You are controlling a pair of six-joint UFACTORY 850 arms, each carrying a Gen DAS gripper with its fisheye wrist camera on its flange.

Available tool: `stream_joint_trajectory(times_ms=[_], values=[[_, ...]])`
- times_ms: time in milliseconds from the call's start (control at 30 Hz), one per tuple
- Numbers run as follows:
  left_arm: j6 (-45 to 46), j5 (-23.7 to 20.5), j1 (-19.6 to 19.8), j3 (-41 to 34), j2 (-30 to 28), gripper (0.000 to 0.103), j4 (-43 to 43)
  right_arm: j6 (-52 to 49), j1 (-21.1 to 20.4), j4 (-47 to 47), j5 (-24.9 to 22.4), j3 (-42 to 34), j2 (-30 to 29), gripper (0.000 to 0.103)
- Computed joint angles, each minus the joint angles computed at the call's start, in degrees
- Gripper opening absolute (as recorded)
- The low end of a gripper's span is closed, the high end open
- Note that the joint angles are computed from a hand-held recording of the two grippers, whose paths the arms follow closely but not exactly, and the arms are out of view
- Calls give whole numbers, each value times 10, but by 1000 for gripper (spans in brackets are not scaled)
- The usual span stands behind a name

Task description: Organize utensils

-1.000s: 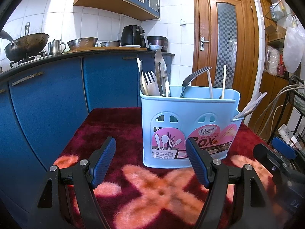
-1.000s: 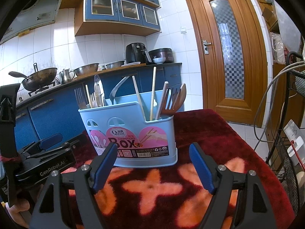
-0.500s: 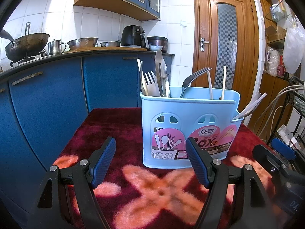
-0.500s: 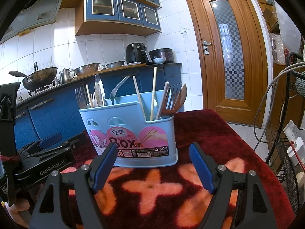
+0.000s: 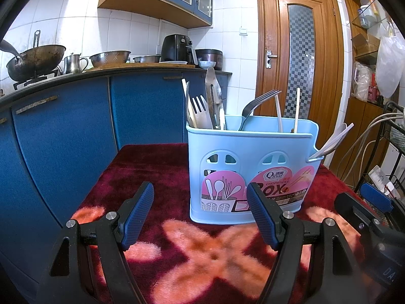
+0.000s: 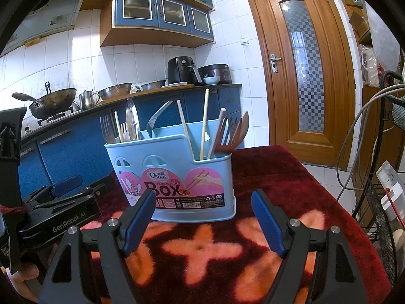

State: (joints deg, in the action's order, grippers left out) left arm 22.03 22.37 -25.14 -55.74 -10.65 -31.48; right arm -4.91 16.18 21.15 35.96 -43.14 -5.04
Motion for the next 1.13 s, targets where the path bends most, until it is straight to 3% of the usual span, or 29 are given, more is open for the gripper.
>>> stream_joint_trajectory(times_ms=[1133], values=[[-10, -4, 1, -1, -1, 77, 10, -1, 0, 0, -1, 0, 0, 80]])
